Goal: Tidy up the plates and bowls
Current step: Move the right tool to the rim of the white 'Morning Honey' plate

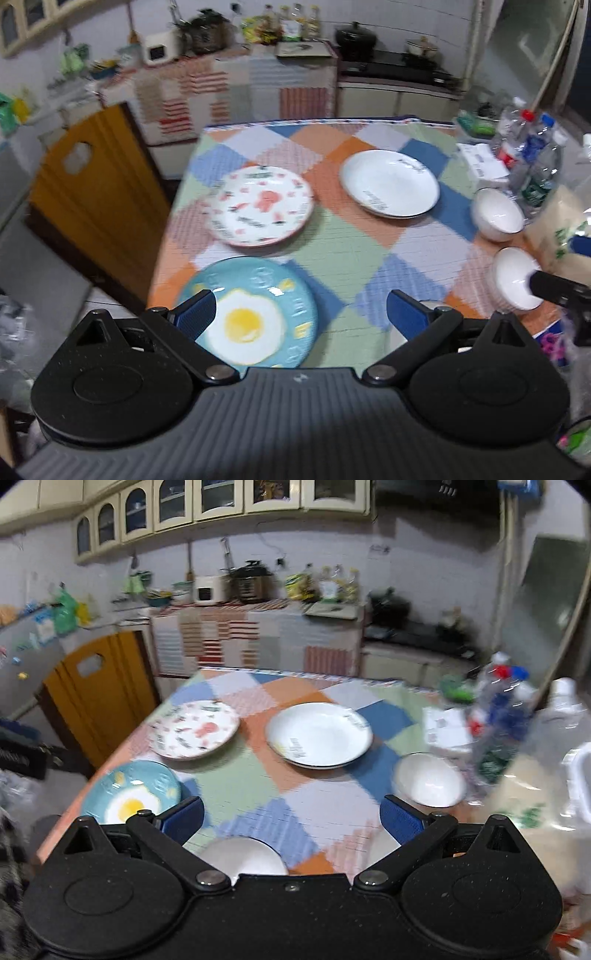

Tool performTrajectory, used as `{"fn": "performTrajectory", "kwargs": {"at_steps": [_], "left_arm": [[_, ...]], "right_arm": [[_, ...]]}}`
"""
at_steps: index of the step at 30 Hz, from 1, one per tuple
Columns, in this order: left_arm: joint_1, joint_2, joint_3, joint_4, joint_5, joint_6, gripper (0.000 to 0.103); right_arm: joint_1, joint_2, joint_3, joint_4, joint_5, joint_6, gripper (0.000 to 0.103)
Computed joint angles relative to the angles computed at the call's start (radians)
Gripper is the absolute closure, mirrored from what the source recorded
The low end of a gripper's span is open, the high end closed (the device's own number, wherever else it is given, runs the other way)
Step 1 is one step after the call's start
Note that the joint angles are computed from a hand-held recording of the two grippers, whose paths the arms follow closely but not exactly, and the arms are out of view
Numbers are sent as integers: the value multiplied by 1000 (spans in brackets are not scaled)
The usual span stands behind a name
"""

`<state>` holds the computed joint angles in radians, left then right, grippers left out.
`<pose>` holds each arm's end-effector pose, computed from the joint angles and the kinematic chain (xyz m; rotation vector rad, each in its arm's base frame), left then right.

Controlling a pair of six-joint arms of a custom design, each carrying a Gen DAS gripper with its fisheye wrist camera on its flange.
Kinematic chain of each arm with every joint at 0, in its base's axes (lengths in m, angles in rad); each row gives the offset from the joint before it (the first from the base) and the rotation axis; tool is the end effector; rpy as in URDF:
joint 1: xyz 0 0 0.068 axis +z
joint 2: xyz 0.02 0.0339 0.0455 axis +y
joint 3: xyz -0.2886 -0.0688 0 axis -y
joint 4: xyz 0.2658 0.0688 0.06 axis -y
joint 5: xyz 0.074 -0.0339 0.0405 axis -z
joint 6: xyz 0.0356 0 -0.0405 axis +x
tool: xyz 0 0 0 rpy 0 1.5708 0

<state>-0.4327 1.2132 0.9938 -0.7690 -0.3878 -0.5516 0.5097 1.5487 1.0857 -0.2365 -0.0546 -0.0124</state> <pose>0.2329 -0.0927 0.2952 -0.2897 2.4390 0.0771 0.3151 0.1783 0.2665 -0.6191 2.2046 0.3229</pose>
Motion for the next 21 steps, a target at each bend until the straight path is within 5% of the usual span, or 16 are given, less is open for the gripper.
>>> {"fn": "performTrajectory", "kwargs": {"at_steps": [8, 11, 16, 21], "left_arm": [[106, 188, 115, 169, 135, 142, 3], [157, 262, 183, 192, 210, 173, 3], [195, 413, 289, 253, 165, 251, 3], [269, 599, 402, 288, 238, 286, 3]], "right_arm": [[-130, 340, 438, -238, -329, 126, 7], [-141, 473, 615, -333, -349, 143, 10], [-172, 692, 920, -510, -422, 216, 13], [-181, 825, 1080, -553, -411, 247, 14]]}}
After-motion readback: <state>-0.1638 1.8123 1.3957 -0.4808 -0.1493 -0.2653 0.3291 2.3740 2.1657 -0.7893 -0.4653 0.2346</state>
